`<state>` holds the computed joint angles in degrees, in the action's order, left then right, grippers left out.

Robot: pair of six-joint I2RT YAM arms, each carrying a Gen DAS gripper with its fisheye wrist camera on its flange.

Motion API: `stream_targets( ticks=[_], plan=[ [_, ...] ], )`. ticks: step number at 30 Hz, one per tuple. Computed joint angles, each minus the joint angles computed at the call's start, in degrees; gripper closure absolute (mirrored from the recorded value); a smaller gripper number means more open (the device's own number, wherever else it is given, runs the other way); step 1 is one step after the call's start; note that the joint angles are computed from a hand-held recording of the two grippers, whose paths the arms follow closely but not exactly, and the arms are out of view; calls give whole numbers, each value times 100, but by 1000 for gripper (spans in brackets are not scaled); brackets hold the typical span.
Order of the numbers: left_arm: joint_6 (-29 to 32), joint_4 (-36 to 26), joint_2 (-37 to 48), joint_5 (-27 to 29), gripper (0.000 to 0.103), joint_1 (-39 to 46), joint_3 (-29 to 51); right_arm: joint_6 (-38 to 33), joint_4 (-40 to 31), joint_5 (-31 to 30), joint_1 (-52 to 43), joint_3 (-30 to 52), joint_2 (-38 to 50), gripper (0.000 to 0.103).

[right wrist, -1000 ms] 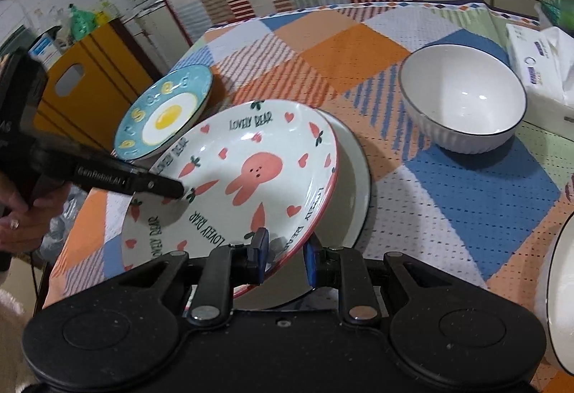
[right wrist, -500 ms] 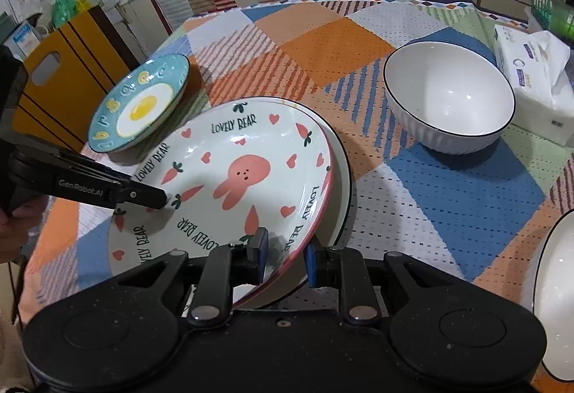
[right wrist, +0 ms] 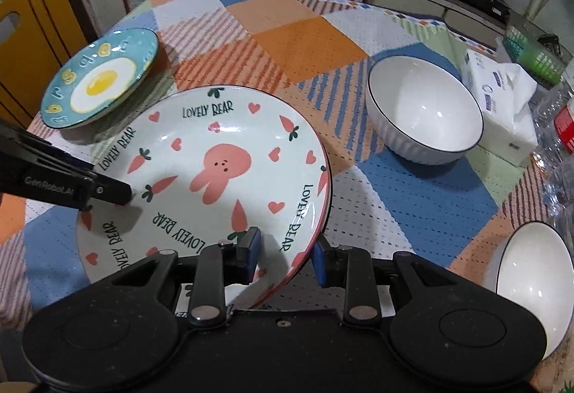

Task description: Organize plates and bowls

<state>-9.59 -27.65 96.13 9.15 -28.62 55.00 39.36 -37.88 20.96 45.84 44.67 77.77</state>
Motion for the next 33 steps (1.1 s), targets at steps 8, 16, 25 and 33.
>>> stream_targets(
  ticks=[8,16,25,33],
  plan=[
    [30,-179,-3,14,73,12,94,118,-337,569,360,314,597,68],
    [149,-579,-351,318,74,198,161,305,-187,845,521,63,74,69],
    [289,-1146,-1270,409,74,208,26,802,-727,1148,1138,371,-502,69],
    [406,-1350,-2228,341,74,651,-268,710,-1026,1083,1659,755,-758,68]
  ],
)
